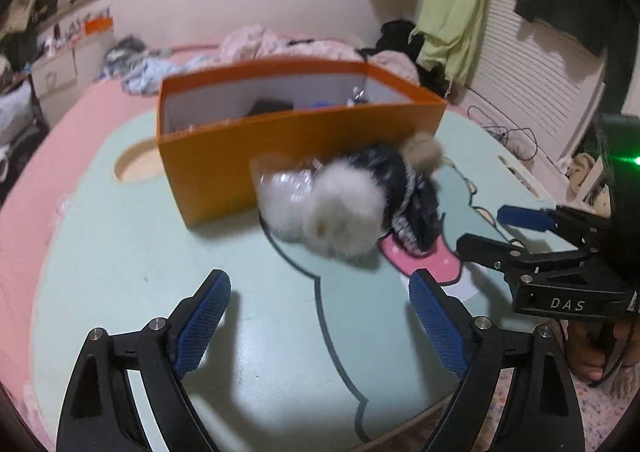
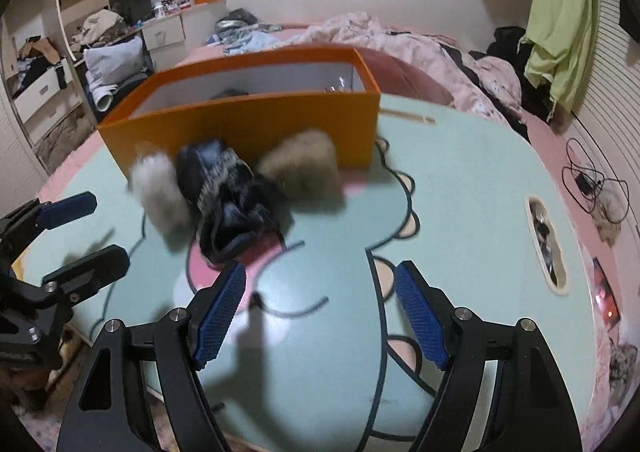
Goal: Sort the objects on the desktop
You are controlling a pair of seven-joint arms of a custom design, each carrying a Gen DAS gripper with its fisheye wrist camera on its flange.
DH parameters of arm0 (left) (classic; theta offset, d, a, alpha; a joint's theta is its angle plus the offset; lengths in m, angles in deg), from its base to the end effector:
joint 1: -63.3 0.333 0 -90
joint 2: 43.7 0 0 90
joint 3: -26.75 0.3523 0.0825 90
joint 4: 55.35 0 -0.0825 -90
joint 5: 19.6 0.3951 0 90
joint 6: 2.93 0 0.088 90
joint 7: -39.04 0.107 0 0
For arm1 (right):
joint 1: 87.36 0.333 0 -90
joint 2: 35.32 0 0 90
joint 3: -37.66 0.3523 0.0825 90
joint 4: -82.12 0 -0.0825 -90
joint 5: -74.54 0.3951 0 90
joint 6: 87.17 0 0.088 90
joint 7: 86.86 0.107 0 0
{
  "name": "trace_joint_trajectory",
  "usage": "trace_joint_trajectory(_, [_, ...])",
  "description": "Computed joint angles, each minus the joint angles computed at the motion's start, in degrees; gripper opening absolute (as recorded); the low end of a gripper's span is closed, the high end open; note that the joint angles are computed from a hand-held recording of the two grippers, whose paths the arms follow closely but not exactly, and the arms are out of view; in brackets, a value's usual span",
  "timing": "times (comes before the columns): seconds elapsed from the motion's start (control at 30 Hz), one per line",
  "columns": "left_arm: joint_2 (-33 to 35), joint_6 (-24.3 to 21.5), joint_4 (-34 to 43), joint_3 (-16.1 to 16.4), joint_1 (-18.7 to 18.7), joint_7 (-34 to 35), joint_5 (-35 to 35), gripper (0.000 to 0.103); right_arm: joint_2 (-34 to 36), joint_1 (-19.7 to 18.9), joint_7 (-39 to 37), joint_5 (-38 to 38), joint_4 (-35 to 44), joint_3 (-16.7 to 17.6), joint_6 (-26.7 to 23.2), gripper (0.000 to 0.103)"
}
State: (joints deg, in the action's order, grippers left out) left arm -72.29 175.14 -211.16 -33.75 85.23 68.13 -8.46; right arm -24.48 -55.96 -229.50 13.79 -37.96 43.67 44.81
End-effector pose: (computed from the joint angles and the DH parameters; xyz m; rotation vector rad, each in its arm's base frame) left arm 0.3291 -0.2891 0.3943 -1.9108 1.7147 -0.8406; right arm 0.4860 0.3467 0.3699 -0.9170 2.3789 -0.7896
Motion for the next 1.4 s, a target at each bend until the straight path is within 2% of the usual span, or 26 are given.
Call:
trace_joint_trajectory(0.03, [-0.53, 0.61, -0.33, -0.69, 0.67, -0.63, -0.08, 0.092, 0.02, -0.27, 0.17, 0.37, -0.18, -0.08, 0.95, 0.077])
trace_joint_trajectory(0.07, [-0.77, 0.5, -0.3, -1.49, 1.34, -1.04, -0.23, 0.093, 0.09, -0.4, 0.24, 0.63, -0.48, -0.16, 1.22, 0.083])
trace_joint_trajectory(0.1, [-1.23, -0.16, -0.13, -2.24, 1.96, -1.34, -0.25, 0.098, 0.66, -0.54, -1.71, 2.63, 0.04, 0.04, 0.22, 0.092])
trace_joint_trajectory(0.13, [-1.43, -1.05, 0.24, -2.99, 2.59, -1.47, -0.03, 0.103, 0.89, -0.4, -1.72, 2.55, -0.04, -0.05, 0.08, 0.097])
trace_joint_trajectory(0.17, [-1.76, -2.94, 1.02, -4.19, 3.46, -1.49, 0.61, 0.103, 0.96, -0.3, -1.21, 2.06, -0.27, -0.21, 0.42, 0.103])
trace_joint_trajectory(0.23, [-2.13, -7.8, 3.49, -7.38, 5.94, -1.13, 3.31, 0.103, 0.83, -0.1, -0.56, 1.35, -0.64, -0.39, 0.34, 0.103])
trace_joint_trajectory(0.27, [-1.66, -6.43, 3.37, -7.07, 5.69, -1.41, 4.45, 0.103, 0.69, -0.05, -0.4, 1.13, -0.83, -0.43, 0.24, 0.103])
trace_joint_trajectory(0.73, [-1.23, -5.47, 2.59, -5.24, 4.57, -3.36, 7.9, 0.103, 0.44, -0.14, 0.79, -1.01, -1.3, -0.36, -0.5, 0.103])
trace_joint_trajectory(1.4, [-1.38, -5.07, 2.5, -5.69, 4.99, -3.75, 8.29, 0.103, 0.58, -0.13, 0.83, -0.93, -1.18, -0.26, -0.58, 0.103])
